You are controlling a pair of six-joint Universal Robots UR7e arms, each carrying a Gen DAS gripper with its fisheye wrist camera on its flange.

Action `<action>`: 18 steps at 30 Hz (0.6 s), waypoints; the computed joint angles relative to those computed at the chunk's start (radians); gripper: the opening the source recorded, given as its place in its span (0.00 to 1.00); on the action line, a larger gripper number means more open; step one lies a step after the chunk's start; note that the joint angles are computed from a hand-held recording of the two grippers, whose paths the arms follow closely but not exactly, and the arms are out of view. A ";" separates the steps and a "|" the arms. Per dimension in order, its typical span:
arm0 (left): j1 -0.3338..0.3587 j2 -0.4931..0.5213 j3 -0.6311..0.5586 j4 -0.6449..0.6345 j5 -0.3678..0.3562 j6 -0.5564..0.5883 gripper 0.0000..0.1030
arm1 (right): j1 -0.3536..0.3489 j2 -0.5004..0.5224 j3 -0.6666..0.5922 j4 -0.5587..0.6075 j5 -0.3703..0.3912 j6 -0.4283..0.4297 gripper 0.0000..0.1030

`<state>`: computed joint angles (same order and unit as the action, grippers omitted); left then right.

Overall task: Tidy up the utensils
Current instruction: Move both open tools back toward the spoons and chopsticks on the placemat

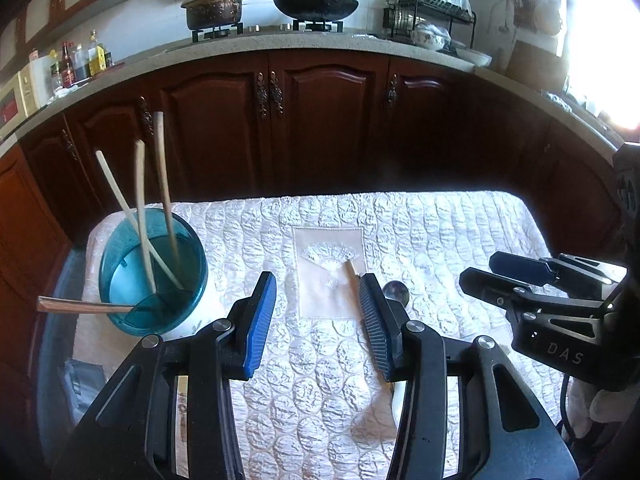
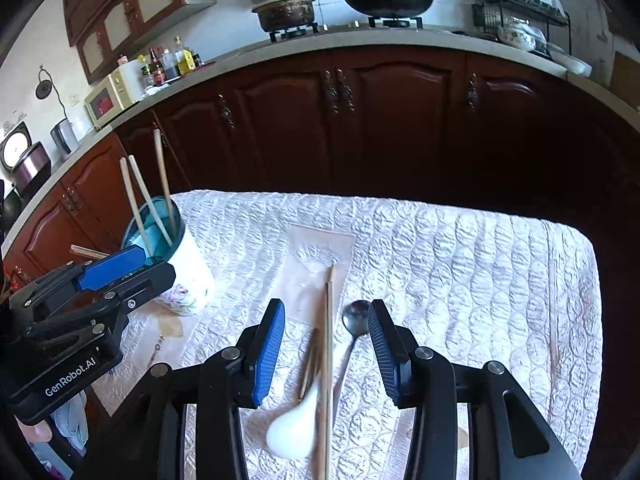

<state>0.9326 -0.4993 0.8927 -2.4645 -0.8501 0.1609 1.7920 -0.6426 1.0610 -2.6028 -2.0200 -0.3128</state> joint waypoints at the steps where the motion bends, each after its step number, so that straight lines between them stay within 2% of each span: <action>1: 0.002 0.004 -0.005 0.007 0.001 0.000 0.41 | -0.003 0.001 -0.002 0.007 -0.002 0.004 0.40; 18: 0.026 0.070 -0.092 0.110 0.011 -0.038 0.41 | -0.040 0.032 -0.040 0.083 -0.008 0.054 0.40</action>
<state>0.9584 -0.4292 0.8002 -2.3549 -0.8396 0.1233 1.7518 -0.6104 1.0208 -2.5199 -2.0283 -0.2586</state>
